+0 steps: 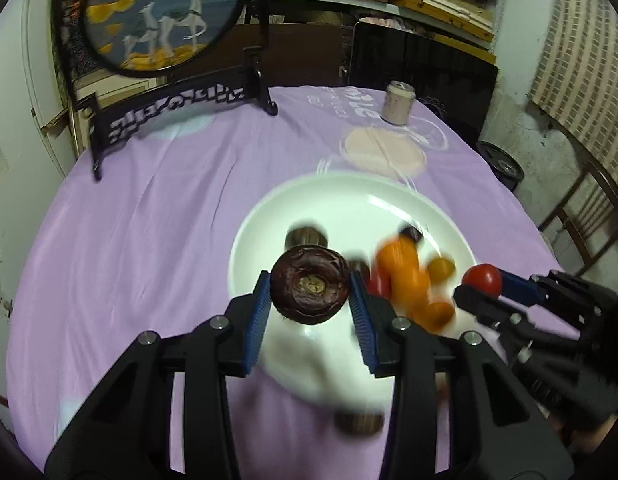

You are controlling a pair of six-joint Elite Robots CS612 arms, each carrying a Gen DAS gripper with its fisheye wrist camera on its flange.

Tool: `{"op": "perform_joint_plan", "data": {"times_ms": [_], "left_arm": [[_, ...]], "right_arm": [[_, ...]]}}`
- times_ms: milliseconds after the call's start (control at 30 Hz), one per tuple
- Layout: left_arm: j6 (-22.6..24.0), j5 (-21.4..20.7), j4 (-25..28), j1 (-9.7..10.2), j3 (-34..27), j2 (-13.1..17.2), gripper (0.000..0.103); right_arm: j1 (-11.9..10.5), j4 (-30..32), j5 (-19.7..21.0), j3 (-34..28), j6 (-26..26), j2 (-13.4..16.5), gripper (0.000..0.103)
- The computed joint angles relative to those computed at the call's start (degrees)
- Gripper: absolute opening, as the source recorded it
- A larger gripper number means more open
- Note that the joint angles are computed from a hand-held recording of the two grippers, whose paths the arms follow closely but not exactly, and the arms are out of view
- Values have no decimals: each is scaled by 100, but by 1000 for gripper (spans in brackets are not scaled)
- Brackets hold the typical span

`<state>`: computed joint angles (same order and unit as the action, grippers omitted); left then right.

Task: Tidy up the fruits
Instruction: 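Carry both fruits over the white plate and open both tools to release, then grasp a small yellow fruit with the right tool while the left tool grasps a dark brown fruit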

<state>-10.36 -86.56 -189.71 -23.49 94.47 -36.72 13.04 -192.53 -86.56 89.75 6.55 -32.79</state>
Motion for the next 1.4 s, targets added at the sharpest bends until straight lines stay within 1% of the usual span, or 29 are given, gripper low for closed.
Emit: {"op": "perform_joint_plan", "data": {"times_ms": [33, 133, 200, 367, 400, 433, 467, 500, 533, 567, 633, 667, 700, 733, 833, 933, 1033, 1100, 1167, 1333, 1400], "left_arm": [[-56, 6, 190, 0, -204, 71, 40], [-177, -118, 846, 10, -770, 302, 40], [-146, -157, 1075, -2, -975, 412, 40], [-82, -316, 1314, -13, -1219, 558, 40], [-80, -326, 1324, -11, -1242, 575, 41], [-93, -315, 1304, -8, -1251, 583, 43], [-131, -314, 1256, 2, -1232, 575, 55], [-193, -345, 1180, 17, -1198, 558, 67], [-263, -376, 1046, 34, -1122, 521, 69], [-312, -406, 866, 52, -991, 455, 69], [-315, -499, 567, 89, -668, 288, 76], [-319, -566, 475, 109, -529, 218, 82], [-321, -656, 333, 133, -342, 139, 84], [-324, -699, 182, 150, -163, 75, 84], [-276, -590, -314, 147, 436, -81, 84], [-313, -425, -826, 110, 978, -139, 84], [-275, -280, -1041, 74, 1289, -145, 84], [-281, -283, -1041, 76, 1406, -142, 84], [-335, -299, -1091, 93, 1501, -140, 84], [-411, -337, -1262, 132, 1678, -151, 84], [-402, -321, -1278, 150, 1732, -163, 84]], "right_arm": [[-8, 102, -42, -122, 3, 51, 30], [-97, 443, 154, -431, 156, 224, 30], [-127, 541, 196, -508, 173, 281, 30], [-195, 717, 338, -591, 245, 351, 30], [-199, 728, 358, -608, 261, 360, 35], [-204, 673, 372, -607, 281, 370, 50], [-195, 580, 308, -601, 297, 379, 57], [-178, 471, 188, -567, 302, 375, 58], [-162, 437, 57, -518, 276, 341, 58], [-162, 406, 40, -466, 278, 304, 58], [-175, 236, 80, -246, 351, 176, 58], [-173, 125, 83, -113, 354, 106, 58], [-166, -15, 83, 37, 340, 37, 59], [-157, -205, 96, 233, 329, -44, 60], [-125, -717, 183, 786, 425, -216, 65], [-72, -852, 275, 1123, 498, -300, 65], [7, -822, 304, 1359, 468, -377, 65], [78, -805, 262, 1459, 407, -408, 65], [143, -746, 348, 1508, 333, -408, 65], [280, -291, 604, 1358, 149, -275, 65], [327, -253, 610, 1260, 128, -201, 65]]}}
